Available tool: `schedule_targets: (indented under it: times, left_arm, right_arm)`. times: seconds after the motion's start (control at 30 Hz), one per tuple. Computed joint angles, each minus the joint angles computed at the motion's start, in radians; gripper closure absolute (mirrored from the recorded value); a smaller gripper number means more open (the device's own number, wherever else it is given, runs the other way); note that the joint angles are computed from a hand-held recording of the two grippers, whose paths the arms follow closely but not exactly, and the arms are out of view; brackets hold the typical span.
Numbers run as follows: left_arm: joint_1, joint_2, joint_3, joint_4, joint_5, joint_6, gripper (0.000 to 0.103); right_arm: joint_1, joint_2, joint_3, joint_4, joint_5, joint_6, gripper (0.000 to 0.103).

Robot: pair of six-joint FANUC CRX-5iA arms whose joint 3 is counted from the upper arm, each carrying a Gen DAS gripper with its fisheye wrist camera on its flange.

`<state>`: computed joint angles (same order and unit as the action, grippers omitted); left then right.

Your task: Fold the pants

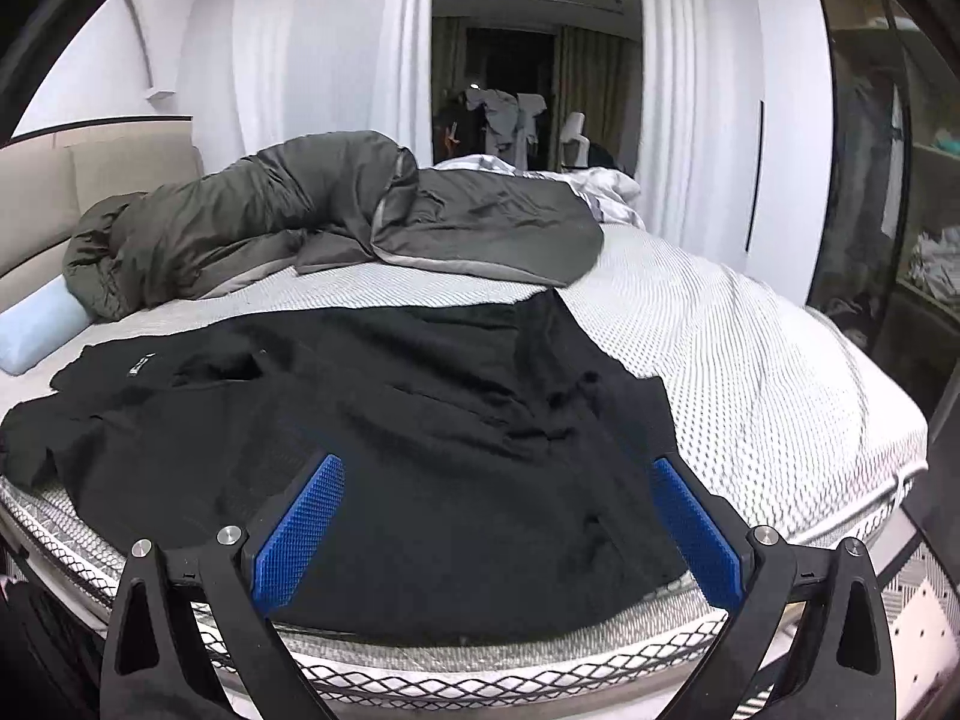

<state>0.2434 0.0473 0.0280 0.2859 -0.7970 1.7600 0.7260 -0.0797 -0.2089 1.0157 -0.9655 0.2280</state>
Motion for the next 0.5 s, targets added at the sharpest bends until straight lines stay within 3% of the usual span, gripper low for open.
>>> schedule_targets:
  times: [0.07, 0.17, 0.27, 0.4, 0.5]
  left_arm:
    - [-0.023, 0.014, 0.054, -0.111, -0.005, 0.083, 0.059]
    - [-0.053, 0.04, 0.12, -0.209, 0.004, 0.108, 0.06]
    - [-0.039, 0.098, 0.169, -0.17, -0.027, 0.103, 0.06]
    - [-0.009, 0.115, 0.152, -0.092, 0.03, 0.091, 0.097]
    - [0.005, 0.114, 0.153, -0.109, 0.047, 0.097, 0.101]
  right_arm:
    - [-0.001, 0.002, 0.0, -0.007, -0.003, -0.011, 0.0]
    - [0.005, 0.002, -0.005, -0.008, -0.021, -0.009, 0.0]
    - [-0.002, -0.005, -0.015, -0.022, -0.016, -0.025, 0.0]
    - [-0.04, -0.022, -0.024, -0.082, 0.026, -0.058, 0.0]
    - [-0.084, -0.03, -0.004, -0.186, 0.035, -0.025, 0.0]
